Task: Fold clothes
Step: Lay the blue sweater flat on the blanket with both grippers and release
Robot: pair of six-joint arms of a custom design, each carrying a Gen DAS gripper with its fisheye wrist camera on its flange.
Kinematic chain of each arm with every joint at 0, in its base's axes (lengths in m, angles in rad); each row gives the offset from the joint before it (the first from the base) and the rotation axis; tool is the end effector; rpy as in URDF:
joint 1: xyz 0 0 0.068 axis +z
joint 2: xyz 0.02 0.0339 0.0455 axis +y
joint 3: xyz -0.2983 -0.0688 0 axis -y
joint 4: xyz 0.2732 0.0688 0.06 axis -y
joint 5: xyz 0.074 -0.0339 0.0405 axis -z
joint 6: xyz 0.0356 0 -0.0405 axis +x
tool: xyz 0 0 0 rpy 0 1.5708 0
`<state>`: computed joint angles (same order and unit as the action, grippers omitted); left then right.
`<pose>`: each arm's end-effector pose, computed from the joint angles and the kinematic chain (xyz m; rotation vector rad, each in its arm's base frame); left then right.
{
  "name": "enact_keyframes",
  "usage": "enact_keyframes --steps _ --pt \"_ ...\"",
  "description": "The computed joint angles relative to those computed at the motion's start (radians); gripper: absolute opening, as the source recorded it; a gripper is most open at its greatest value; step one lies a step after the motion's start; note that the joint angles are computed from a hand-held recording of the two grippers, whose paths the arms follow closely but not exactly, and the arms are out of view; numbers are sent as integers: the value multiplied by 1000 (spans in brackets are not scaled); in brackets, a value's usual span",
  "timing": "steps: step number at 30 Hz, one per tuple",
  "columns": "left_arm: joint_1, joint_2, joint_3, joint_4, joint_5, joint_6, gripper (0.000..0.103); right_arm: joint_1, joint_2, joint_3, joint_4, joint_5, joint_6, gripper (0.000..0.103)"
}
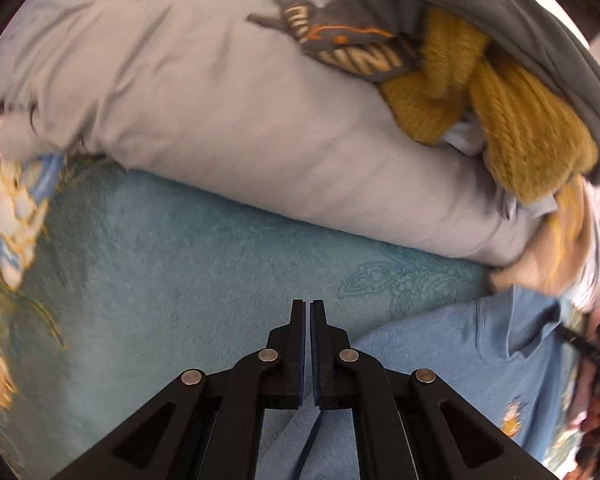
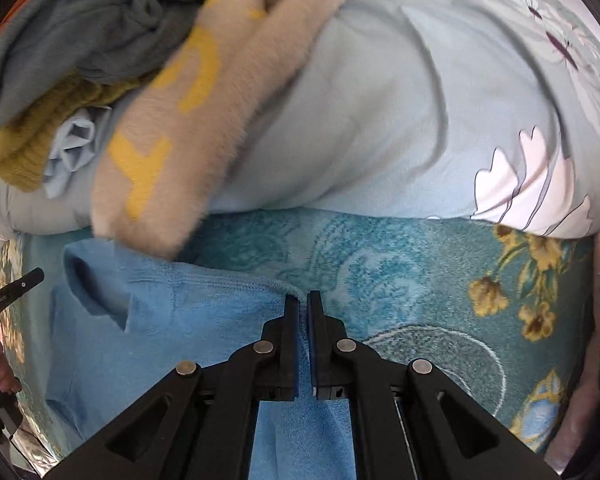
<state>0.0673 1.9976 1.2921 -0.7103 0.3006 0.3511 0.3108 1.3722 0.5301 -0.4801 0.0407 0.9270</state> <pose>0.4068 0.0169 0.1469 0.4445 2.8700 -0.3834 0.2049 0.0643 0.1359 0.8899 2.7719 0.1628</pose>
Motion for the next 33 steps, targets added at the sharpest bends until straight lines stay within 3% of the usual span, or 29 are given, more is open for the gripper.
enact_keyframes --steps 4,8,11,12,16,19,26,29,33 --pt "54 -34 -26 -43 46 60 3 17 -24 -6 -7 21 -8 6" --pt "140 -106 -63 -105 58 156 4 70 -83 24 -92 74 7 9" --pt "224 -159 -94 -153 43 255 6 165 -185 37 -179 143 97 23" --pt "254 -172 -104 -163 35 300 8 214 -231 36 -208 170 144 28" --pt "384 -212 -181 -166 -15 510 21 485 -361 48 -340 305 394 29" --pt "467 -201 -229 -174 -45 640 24 691 -341 90 -443 388 620 29" --pt "585 -145 -268 -228 -72 781 26 1084 -248 170 -587 483 1144 29" --pt "603 -118 -238 -299 -53 794 25 1183 -176 231 -643 480 1263 29" --pt "599 -158 -277 -291 -68 842 18 1239 -132 268 -663 471 1350 29"
